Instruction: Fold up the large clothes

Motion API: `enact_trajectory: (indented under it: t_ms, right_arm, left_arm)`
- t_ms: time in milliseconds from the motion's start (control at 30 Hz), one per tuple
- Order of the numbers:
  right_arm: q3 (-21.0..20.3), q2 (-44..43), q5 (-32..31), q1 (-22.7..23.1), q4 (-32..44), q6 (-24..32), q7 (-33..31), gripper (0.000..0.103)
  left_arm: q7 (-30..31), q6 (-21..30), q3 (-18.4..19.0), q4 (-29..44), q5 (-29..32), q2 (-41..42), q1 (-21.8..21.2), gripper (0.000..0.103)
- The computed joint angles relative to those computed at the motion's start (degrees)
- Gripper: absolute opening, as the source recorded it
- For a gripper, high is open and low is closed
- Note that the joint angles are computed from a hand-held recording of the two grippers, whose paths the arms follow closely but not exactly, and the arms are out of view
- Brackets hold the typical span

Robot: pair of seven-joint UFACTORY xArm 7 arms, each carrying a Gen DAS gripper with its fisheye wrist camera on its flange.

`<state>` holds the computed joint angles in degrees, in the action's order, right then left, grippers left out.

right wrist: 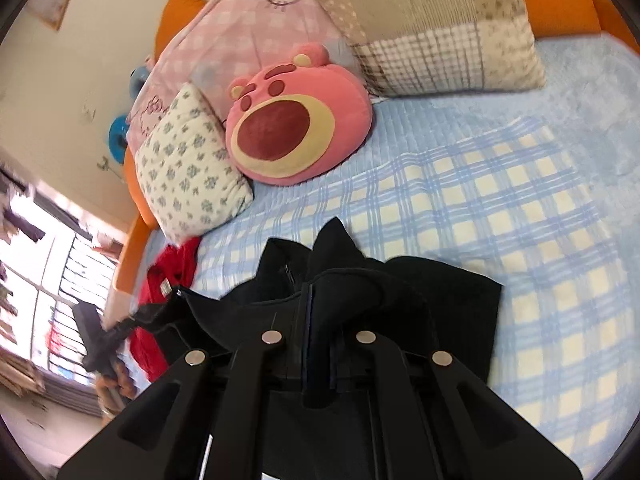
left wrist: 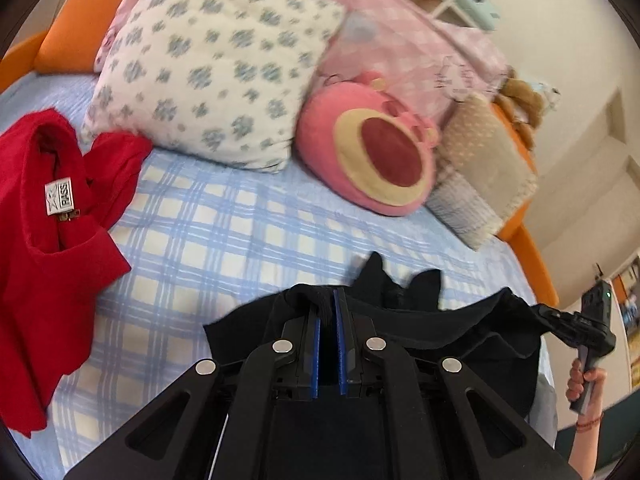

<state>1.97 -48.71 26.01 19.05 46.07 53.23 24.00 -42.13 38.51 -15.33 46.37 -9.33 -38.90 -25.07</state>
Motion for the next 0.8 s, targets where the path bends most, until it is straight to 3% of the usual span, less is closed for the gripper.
enact_trajectory:
  t_ms: [300,600,800]
  right_arm:
    - [-0.7,11.6,2.0,-0.1,-2.2,-9.3,-2.0,0.007]
    - [-4.6,15.1,11.8,2.2,-10.1,-19.1,-6.7,0.007]
    - [-5.2,16.8,14.0,2.4,-9.6,-18.6,-7.5,0.014]
  left_arm:
    - [-1.3,-7.7,1.8,-1.1,-0.5,10.5,1.9,0.011]
    - [-0.7,-13.9,4.1,-4.4,-3.1,16.4,0.7,0.012]
    - [-1.2,-14.1,3.8,-4.3,-2.8,18.4,0.7,0.015]
